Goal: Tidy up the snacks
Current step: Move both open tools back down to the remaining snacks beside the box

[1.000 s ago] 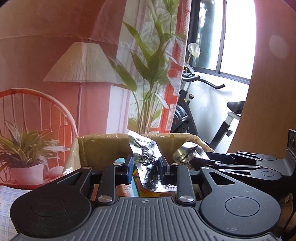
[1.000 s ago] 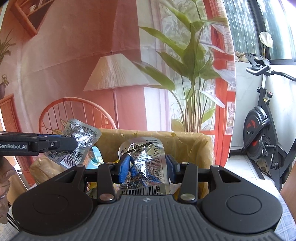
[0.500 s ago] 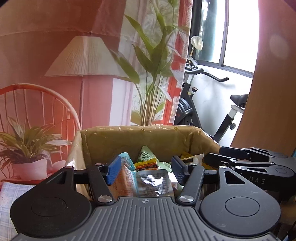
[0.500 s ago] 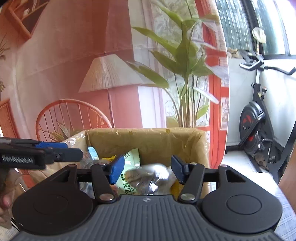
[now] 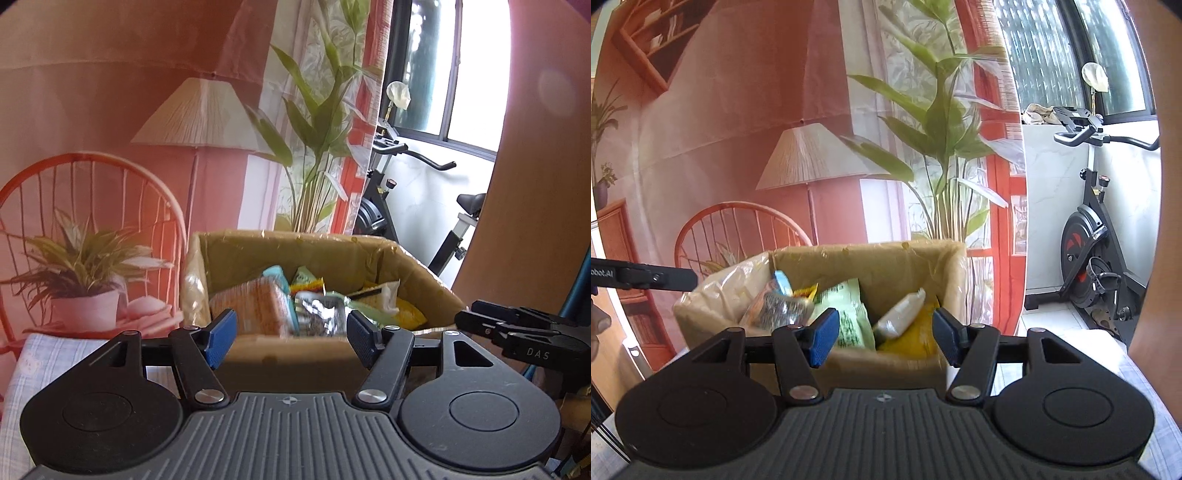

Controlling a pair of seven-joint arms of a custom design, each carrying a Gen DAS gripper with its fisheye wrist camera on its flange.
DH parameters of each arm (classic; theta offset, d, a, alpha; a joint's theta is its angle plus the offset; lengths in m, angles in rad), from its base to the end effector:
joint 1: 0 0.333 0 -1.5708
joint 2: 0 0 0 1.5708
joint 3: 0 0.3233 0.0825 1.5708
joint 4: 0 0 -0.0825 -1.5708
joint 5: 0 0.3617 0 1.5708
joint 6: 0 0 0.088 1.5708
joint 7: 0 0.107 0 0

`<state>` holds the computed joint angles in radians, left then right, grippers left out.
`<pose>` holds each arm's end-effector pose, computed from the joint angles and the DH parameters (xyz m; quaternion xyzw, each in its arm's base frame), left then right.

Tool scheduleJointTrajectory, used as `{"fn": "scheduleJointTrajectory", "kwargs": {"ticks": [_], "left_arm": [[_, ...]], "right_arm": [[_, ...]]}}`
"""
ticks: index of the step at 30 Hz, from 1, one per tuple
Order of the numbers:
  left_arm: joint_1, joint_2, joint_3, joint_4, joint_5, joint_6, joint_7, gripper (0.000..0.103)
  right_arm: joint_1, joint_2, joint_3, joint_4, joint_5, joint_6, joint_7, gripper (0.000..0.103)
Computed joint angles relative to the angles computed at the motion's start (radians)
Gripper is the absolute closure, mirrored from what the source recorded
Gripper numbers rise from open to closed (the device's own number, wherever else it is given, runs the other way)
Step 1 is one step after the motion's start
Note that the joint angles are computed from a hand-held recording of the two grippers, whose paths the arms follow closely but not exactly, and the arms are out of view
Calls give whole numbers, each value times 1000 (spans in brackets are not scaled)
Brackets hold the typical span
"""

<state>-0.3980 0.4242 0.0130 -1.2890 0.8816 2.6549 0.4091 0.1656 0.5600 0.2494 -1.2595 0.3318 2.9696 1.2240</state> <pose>0.6536 -0.2905 0.6221 -0.6467 0.5391 -0.4056 0.3558 0.7101 0.2210 0.5923 -0.6790 0.4764 -0.2511 0.4990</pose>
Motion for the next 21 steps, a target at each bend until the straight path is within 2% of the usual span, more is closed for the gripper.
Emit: {"fn": "scheduleJointTrajectory", "kwargs": {"ticks": [3,9,11,18,21], "left_arm": [[-10,-39,6,-74,31,10,-62,35],[-12,-92,-9,-181,129,18,-202,35],[-11,-100,-21,-206,159,15,-228,35],[-9,-82,-61,-237,140,-27,-218,35],[-13,-84,-60,-260,143,-24,-260,35]], "right_arm": [[-40,-52,53,-106,39,84,-43,43],[-125,-113,157,-235,104,143,-117,43],[-144,-129,176,-277,121,145,-133,43],[-132,-157,130,-401,136,131,-123,43],[-75,-156,37,-434,86,96,-71,43]]}}
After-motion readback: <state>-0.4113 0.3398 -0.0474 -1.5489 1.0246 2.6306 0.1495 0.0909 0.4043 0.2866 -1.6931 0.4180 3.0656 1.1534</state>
